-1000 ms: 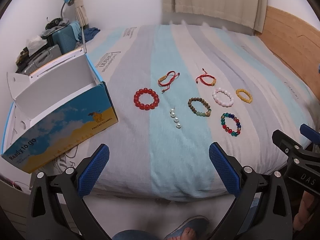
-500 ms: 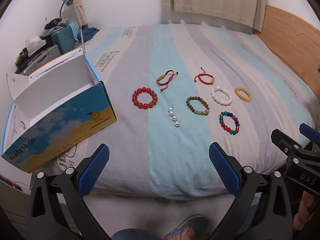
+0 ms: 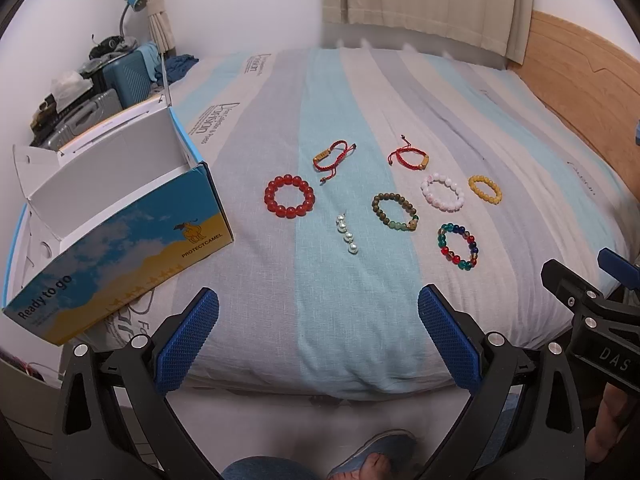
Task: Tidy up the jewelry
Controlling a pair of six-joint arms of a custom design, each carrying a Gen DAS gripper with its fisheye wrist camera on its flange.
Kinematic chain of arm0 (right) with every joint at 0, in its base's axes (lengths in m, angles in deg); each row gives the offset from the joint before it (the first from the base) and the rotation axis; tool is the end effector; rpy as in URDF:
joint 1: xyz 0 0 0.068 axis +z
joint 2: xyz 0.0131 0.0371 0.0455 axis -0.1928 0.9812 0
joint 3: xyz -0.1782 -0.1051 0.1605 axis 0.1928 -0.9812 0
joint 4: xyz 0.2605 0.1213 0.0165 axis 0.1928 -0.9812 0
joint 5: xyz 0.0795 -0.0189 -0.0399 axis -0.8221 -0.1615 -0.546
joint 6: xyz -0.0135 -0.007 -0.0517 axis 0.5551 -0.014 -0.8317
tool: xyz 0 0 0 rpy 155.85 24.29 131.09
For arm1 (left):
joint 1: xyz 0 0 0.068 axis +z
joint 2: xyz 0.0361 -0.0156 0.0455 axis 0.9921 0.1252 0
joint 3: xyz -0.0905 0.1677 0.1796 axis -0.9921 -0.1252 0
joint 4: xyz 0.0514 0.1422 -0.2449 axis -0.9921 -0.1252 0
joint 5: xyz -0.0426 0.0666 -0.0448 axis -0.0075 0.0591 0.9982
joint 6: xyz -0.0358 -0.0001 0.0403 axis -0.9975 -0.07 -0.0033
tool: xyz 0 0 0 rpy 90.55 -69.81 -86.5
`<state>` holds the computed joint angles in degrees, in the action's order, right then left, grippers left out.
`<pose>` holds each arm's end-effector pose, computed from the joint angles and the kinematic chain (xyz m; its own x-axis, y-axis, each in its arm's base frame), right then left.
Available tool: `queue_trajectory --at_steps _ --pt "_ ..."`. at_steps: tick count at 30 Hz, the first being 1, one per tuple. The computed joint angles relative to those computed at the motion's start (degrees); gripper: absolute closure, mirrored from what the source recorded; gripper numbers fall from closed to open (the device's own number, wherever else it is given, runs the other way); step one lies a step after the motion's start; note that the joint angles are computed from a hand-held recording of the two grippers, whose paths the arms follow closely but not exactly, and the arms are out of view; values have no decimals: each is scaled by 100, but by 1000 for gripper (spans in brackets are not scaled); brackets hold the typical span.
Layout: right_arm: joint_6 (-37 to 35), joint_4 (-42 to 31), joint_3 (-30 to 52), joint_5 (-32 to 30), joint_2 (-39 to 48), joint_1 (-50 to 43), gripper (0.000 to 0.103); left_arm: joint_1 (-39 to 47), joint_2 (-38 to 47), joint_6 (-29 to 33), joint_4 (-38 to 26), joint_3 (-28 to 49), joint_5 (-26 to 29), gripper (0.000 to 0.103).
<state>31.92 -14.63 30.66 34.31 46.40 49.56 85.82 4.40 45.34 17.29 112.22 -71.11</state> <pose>0.1573 0.2323 0.2050 -0.6833 0.3120 -0.6601 0.4269 0.9042 -0.0146 0.1986 0.0007 0.1683 -0.6821 0.3211 -0.6570 0.3988 0.9164 0.0339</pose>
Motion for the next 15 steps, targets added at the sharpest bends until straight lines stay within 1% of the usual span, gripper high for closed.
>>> queue_trajectory --at_steps 9,15 --pt "-5 -27 -43 -3 -60 -29 7 -9 -22 33 -20 -26 6 6" --pt "-249 192 -181 -279 -161 -241 7 -223 469 -14 285 95 -81 6"
